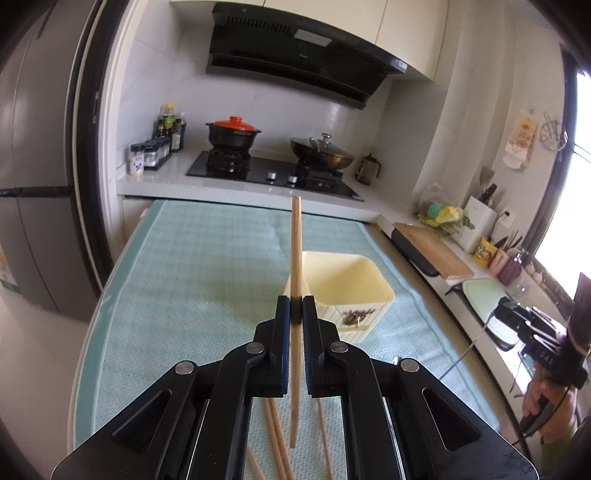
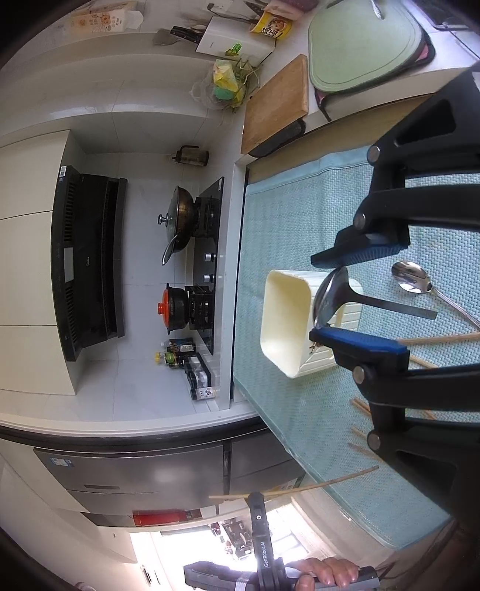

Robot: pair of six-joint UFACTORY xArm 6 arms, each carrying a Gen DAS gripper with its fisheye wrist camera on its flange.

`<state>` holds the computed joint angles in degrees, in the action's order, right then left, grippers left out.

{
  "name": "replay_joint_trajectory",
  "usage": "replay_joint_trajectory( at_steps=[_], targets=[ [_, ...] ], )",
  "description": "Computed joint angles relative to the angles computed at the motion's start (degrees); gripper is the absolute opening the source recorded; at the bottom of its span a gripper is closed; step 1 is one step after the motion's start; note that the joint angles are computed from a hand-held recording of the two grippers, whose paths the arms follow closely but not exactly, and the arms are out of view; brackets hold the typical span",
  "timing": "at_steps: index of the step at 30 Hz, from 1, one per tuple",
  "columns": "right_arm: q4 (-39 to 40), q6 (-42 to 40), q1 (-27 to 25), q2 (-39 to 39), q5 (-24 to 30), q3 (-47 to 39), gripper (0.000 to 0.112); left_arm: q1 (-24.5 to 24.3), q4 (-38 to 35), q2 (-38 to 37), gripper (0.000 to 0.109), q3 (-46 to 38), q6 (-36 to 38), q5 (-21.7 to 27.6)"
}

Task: Organize utensils
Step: 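Carry the spoon into the cream holder and open the right tool while the left tool drops its chopstick in, then withdraw both open tools from the cream holder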

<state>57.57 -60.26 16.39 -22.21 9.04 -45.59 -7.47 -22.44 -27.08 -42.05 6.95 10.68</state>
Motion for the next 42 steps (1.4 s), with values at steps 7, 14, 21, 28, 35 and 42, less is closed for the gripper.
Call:
replay_joint_trajectory(
  at_steps=[7, 14, 21, 28, 35, 42],
  targets=[
    [-3.6, 2.6, -0.4, 8.0, 3.2, -13.0, 0.034, 0.1, 1.4, 13.0, 0.004, -16.4, -0.7, 1.2],
    [-9.9, 9.0, 0.4, 19.3, 5.1, -28.3, 0.034, -0.4, 8.4, 26.4, 0.004, -32.4, -7.5, -0.1],
    [-18.1, 17.7, 0.0, 33.3, 8.7, -40.9, 0.034, -1.6, 21.4, 40.3, 0.004, -44.0, -20.2, 0.4],
    [-25.8, 25.9, -1.5, 47.3, 12.0, -51.5, 0.034, -1.9, 36.1, 50.0, 0.004, -50.2, -33.7, 0.8],
    [-29.8, 31.1, -3.0, 54.7, 18.4, -60.4, 0.037, -1.8, 35.9, 53.2, 0.012, -53.3, -34.2, 5.2],
    [-21.8, 24.8, -3.6, 44.0, 13.7, -51.3, 0.058, 0.4, 39.8, 41.4, 0.072, -42.5, -35.3, 2.9]
  ],
)
